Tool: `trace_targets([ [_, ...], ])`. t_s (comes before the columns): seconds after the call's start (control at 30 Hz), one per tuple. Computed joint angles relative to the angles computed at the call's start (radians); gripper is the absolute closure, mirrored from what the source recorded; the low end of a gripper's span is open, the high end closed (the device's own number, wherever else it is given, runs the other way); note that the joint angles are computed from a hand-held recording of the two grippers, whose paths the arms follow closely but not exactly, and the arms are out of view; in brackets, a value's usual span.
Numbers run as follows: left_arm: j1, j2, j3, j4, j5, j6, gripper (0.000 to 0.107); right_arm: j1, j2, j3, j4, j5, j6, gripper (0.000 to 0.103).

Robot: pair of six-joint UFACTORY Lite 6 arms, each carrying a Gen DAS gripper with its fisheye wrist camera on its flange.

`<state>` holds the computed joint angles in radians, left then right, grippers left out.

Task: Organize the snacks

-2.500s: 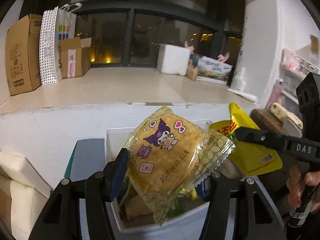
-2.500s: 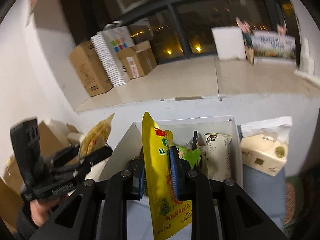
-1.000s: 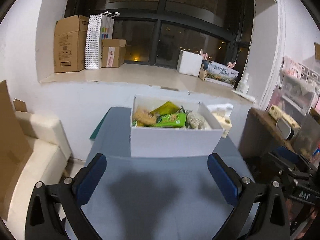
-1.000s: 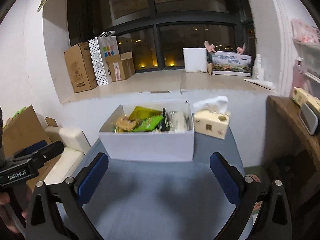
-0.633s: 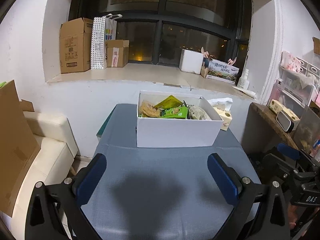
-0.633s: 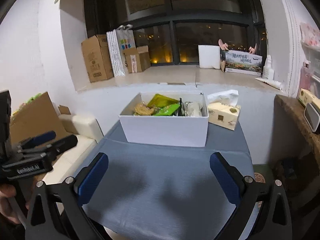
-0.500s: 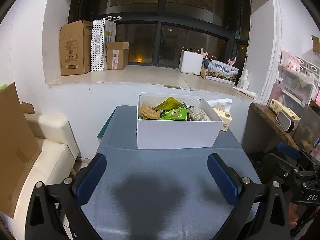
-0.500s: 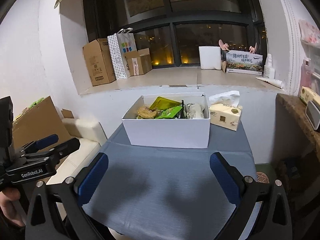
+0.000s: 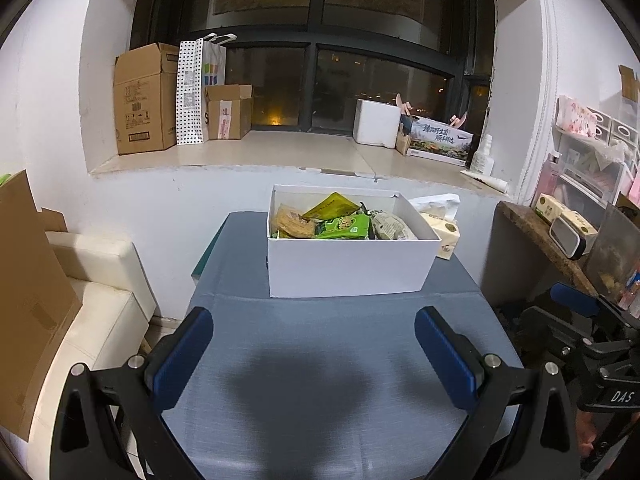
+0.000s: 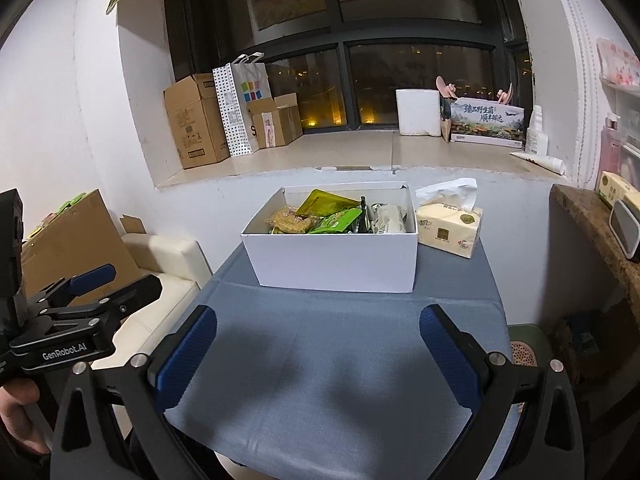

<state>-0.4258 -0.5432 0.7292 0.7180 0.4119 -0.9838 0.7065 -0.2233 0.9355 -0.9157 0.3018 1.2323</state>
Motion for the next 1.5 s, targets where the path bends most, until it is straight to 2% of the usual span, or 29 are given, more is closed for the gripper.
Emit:
trace_targets([
  [1.07, -0.011, 0.012, 0.001, 0.020, 0.014, -0.011, 0.004, -0.013, 0.004, 0.004, 0.060, -0.014, -0.064, 0.000],
  [1.5, -0.003, 0.010, -0.001, 0.000, 0.009, 0.015, 0.004, -0.005, -0.002, -0.006, 0.033, -0.019, -0.035, 0.000],
])
